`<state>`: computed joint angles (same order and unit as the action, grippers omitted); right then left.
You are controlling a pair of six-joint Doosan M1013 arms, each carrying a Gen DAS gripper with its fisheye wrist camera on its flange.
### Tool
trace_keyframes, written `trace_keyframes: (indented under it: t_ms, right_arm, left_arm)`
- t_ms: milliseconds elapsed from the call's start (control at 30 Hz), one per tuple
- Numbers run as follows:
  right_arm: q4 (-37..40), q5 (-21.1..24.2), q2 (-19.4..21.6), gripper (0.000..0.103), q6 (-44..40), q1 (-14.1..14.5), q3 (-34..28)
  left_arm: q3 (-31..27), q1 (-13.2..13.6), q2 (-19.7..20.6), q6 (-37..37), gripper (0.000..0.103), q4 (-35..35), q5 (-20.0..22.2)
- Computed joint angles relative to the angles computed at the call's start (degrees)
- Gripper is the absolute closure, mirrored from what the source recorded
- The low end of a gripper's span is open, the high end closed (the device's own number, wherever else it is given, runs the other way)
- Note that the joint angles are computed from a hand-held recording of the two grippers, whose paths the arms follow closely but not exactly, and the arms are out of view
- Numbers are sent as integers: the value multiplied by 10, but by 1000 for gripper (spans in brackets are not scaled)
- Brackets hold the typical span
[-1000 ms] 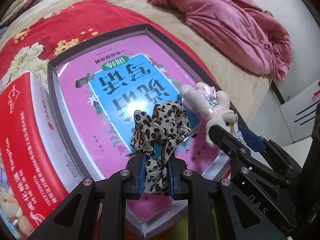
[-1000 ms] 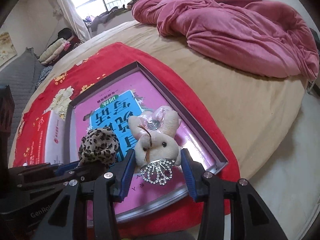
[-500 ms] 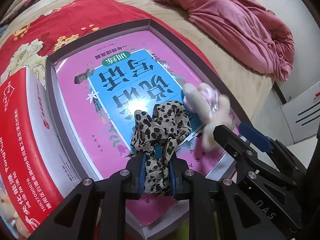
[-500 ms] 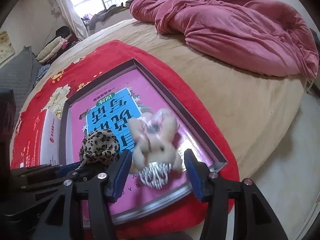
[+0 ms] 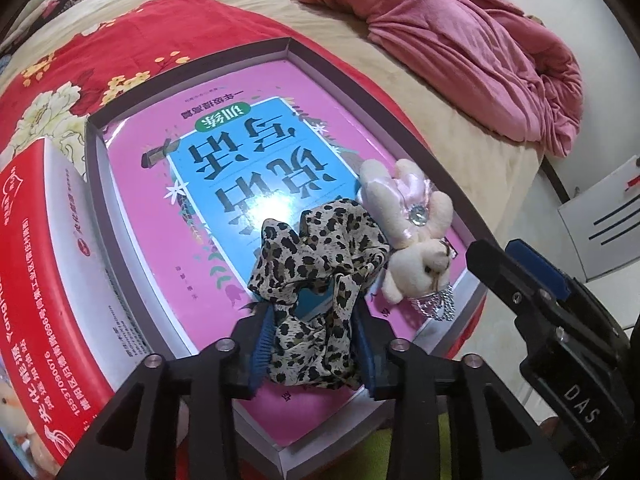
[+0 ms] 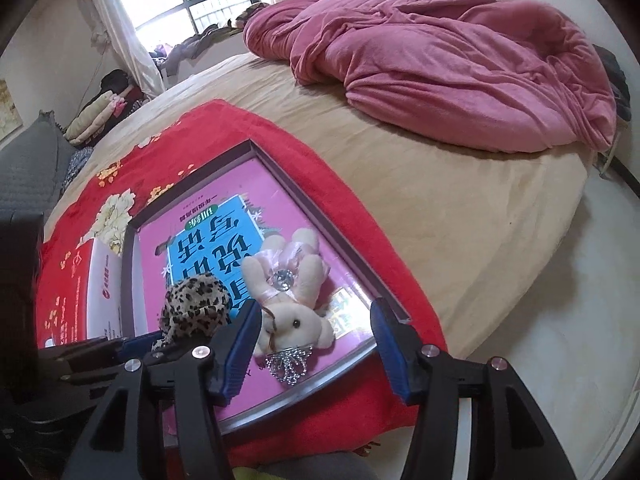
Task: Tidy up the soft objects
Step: 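Open both tools to drop the scrunchie and bunny onto the tray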
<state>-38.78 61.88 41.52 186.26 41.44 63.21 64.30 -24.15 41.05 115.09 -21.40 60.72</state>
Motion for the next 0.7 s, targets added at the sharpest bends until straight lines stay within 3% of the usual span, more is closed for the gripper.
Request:
trace_keyframes:
  t_ms: [700]
  right_arm:
    - [-30, 9, -18, 41, 43, 6, 17]
  left_arm:
    - [15, 5, -21, 13, 35, -11, -32]
